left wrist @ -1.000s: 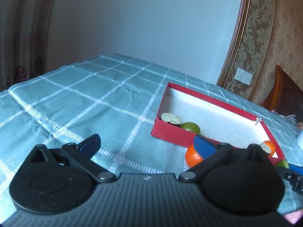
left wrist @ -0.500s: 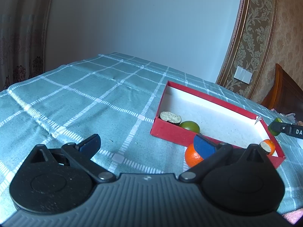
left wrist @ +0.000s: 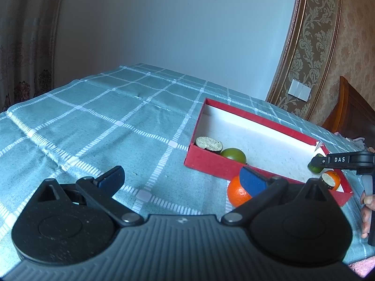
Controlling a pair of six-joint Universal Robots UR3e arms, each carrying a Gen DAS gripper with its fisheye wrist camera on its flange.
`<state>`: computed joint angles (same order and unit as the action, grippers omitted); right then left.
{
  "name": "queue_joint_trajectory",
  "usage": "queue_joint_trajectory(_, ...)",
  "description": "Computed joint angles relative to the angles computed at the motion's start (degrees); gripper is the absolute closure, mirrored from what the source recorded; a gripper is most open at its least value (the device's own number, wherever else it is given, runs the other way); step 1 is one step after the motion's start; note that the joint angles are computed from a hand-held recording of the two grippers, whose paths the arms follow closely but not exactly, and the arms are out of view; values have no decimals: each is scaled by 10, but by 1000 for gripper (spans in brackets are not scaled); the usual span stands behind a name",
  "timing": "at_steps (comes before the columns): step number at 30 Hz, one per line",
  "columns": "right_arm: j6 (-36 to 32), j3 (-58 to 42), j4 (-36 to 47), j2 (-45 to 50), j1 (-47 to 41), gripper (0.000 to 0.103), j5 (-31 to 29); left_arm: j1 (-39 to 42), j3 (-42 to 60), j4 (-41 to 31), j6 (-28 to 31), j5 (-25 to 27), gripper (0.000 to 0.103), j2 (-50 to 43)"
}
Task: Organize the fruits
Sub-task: 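Carry the cucumber piece into the red box and open the right gripper, then grasp the mandarin orange on the table with the left gripper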
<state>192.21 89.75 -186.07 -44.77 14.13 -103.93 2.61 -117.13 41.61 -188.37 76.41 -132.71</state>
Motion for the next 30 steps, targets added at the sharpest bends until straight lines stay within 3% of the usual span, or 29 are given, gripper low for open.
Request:
queue_joint_trajectory(3, 8, 11, -1, -3, -4, 71, 10, -1, 1, -2, -2, 2, 0, 0)
queue_joint_trajectory(5, 16, 24, -5, -11, -7, 60, 14, -1, 3, -3, -2, 3, 0, 0)
queue_joint_trajectory(7, 26, 53, -39, -22, -10, 41, 19, -1, 3, -4, -3, 4, 0, 0)
queue_joint_trajectory(9, 32, 95, -99, -36, -13, 37, 21, -1, 4, -5, -4, 4, 0, 0)
queue_joint_trajectory(15, 67, 265, -265, -105, -24, 36, 34, 1, 2, -4, -5, 2, 0, 1)
queue_joint_trajectory(17, 76, 332, -331, -120, -26, 29, 38, 3, -1, 4, -2, -5, 0, 0)
queue_joint_trajectory(24, 110, 474, -544, -58, -18, 26, 22, 14, -19, 45, 30, -54, 1, -4)
queue_joint_trajectory(25, 115, 479, -563, -43, -21, 26, 28, 8, -17, 45, 37, -49, 2, -4)
queue_joint_trajectory(28, 143, 497, -599, -32, -47, 26, 66, -6, -11, 34, 68, -47, 23, -2)
queue_joint_trajectory(30, 150, 506, -597, -34, -60, 26, 84, -19, -4, 19, 91, -39, 30, 0)
